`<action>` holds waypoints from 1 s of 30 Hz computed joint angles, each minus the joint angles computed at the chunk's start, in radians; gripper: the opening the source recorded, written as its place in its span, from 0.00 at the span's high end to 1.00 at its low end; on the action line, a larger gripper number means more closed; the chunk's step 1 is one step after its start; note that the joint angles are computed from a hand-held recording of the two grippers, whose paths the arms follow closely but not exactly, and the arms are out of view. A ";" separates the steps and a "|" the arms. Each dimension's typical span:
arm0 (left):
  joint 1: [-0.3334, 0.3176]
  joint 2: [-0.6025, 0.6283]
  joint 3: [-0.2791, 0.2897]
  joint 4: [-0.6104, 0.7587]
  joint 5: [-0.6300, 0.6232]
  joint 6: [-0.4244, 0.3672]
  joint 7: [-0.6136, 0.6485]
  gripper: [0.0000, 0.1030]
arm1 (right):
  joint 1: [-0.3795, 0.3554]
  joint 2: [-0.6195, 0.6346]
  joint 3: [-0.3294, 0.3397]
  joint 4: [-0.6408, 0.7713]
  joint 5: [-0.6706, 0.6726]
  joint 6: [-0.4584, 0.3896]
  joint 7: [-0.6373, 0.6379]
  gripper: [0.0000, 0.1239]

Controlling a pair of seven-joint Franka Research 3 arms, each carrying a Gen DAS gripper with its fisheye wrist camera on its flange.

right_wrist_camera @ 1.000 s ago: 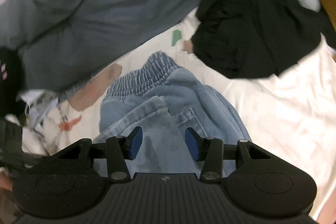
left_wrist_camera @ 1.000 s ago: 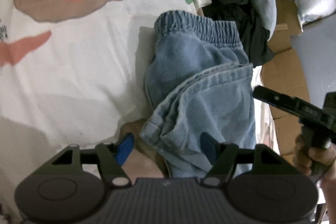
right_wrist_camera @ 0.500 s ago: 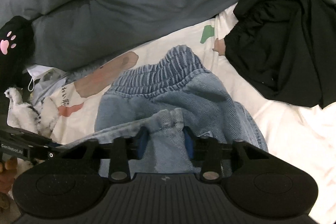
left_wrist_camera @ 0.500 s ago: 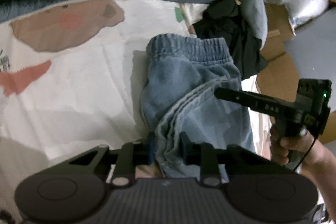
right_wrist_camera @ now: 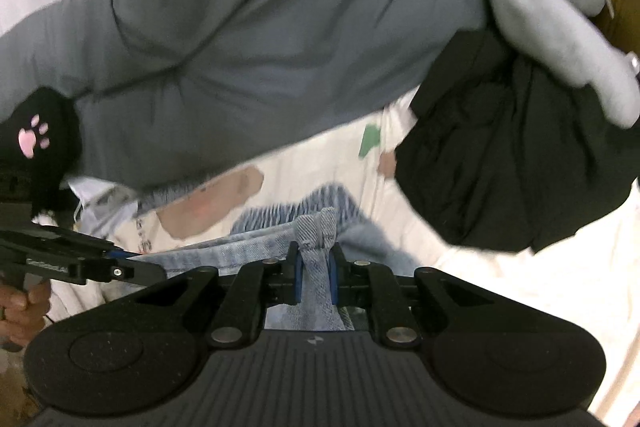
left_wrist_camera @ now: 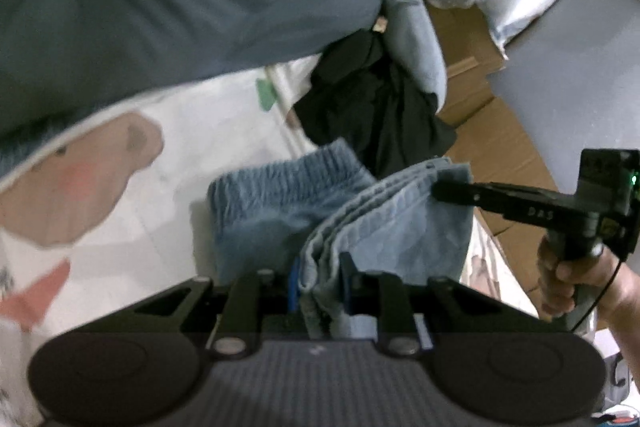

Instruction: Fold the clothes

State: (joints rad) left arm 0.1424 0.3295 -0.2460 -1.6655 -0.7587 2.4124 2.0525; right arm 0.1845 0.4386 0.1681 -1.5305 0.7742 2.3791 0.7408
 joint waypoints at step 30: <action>-0.038 0.347 -0.024 0.433 0.341 -0.077 -0.202 0.77 | 0.095 0.270 -0.055 0.392 -0.348 -0.039 0.337 0.88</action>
State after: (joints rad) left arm 0.1045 0.6768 -0.2704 -1.2326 -0.4175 2.3358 1.8505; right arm 0.2791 0.7083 0.1136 -1.1389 0.4259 2.3404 1.0774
